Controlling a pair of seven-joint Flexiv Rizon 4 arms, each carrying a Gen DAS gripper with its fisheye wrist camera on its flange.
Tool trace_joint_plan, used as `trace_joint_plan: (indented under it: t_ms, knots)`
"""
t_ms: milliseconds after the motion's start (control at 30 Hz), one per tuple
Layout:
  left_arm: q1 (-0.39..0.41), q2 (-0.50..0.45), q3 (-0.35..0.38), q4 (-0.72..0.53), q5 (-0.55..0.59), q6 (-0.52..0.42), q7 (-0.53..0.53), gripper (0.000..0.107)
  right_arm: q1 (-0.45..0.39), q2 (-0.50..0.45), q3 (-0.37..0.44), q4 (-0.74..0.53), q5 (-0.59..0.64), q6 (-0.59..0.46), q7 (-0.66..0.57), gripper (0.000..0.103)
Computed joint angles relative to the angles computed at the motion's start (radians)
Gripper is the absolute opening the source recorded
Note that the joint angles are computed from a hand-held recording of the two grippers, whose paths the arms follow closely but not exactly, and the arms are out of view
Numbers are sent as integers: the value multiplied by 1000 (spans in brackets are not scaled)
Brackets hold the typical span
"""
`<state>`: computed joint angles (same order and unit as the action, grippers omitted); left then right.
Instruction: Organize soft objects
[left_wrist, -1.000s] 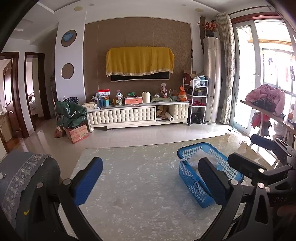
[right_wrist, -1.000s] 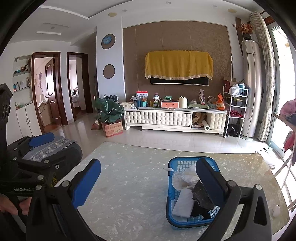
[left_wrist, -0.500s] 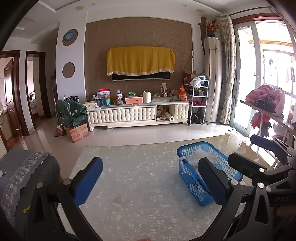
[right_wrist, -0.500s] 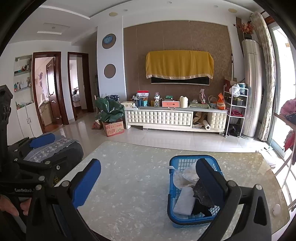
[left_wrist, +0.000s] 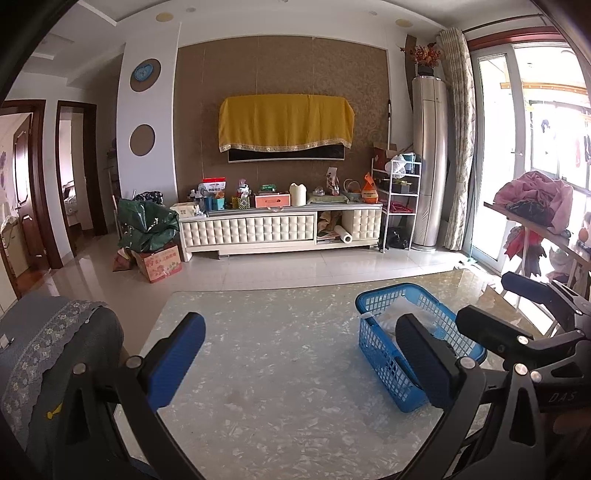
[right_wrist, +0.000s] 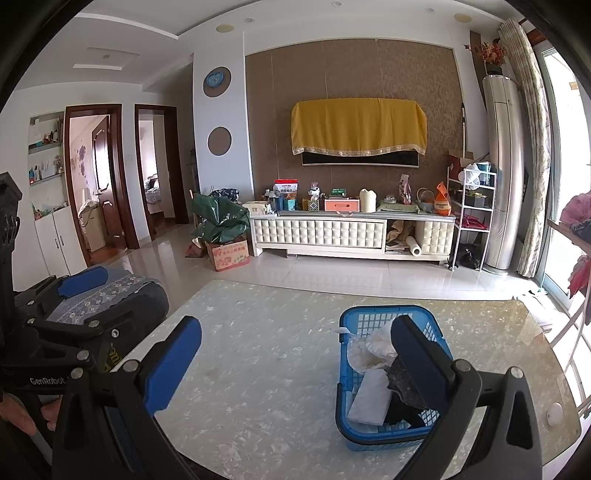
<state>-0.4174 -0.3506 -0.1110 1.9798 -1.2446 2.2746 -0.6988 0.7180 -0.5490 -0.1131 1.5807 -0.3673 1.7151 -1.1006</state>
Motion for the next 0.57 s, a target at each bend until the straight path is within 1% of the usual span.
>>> trace_joint_plan:
  t_ms: [167,567]
  knots:
    - [2,2,-3,1,-4,-10,-4,102,6,2,-6,0,2,-2,4,103]
    - [-7,-3,-6,-5,-22,10,15,102,10,6,-7,1,-4,-12,18,103]
